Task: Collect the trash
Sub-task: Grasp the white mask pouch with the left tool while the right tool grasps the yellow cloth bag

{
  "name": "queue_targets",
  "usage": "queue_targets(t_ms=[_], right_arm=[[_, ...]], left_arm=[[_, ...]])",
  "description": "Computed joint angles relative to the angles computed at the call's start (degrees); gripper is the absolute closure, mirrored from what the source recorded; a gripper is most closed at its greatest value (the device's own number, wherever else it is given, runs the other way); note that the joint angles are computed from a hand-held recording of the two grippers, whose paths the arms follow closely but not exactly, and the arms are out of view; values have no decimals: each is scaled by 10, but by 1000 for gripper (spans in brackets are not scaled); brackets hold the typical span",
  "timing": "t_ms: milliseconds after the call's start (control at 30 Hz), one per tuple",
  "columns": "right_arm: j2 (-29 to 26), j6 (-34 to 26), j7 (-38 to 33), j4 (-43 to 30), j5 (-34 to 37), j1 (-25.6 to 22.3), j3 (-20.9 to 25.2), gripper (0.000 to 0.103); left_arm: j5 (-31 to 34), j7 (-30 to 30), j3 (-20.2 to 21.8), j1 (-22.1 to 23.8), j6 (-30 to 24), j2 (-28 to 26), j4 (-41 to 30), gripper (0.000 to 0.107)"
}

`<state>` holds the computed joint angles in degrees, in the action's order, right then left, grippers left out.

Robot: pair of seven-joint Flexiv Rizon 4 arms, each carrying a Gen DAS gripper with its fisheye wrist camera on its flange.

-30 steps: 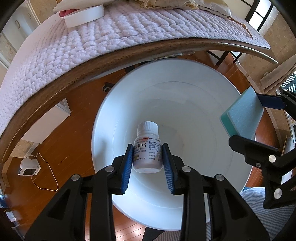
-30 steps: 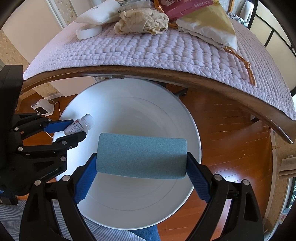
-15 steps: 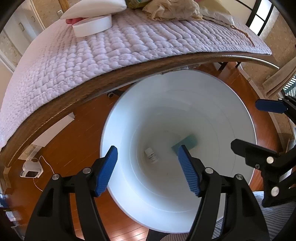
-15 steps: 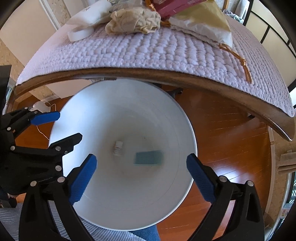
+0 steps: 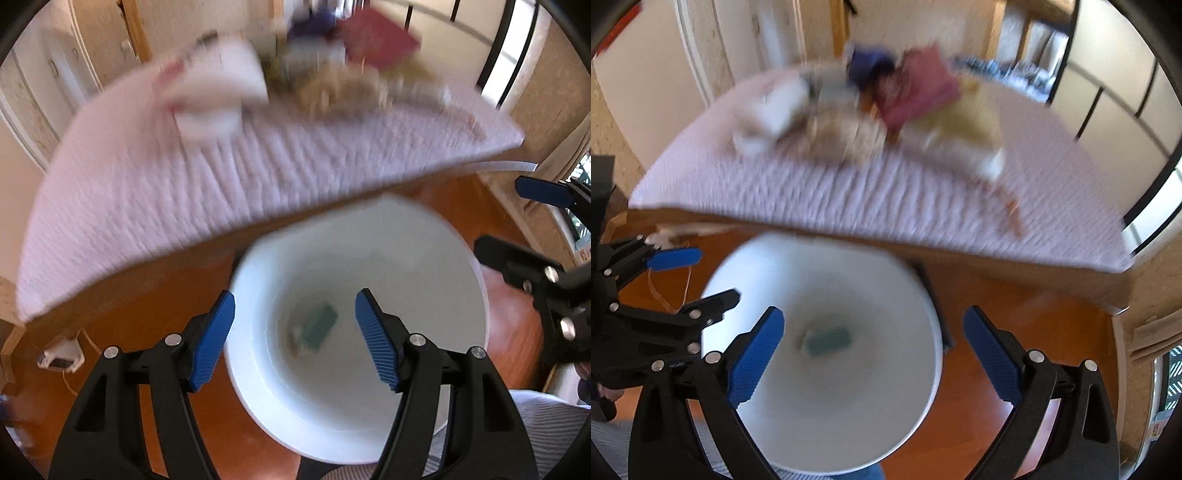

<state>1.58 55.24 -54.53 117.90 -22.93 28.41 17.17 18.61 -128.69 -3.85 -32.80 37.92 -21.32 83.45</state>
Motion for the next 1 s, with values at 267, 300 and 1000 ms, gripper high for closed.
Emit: queue_targets(t_ms=[267,300,1000], right_arm=[[16,67,140,-7,-271,-48,-22,4],[18,70,138,-7,-279,-52,-23,4],[-153,69,-63,-157,38,-49,-44,4]], left_arm=[[199,-117,32,-41,-17,29,-61,8],[209,-118,30,-40,-23,26,-70,8],[62,37,32,45,77,-53,-104,8]])
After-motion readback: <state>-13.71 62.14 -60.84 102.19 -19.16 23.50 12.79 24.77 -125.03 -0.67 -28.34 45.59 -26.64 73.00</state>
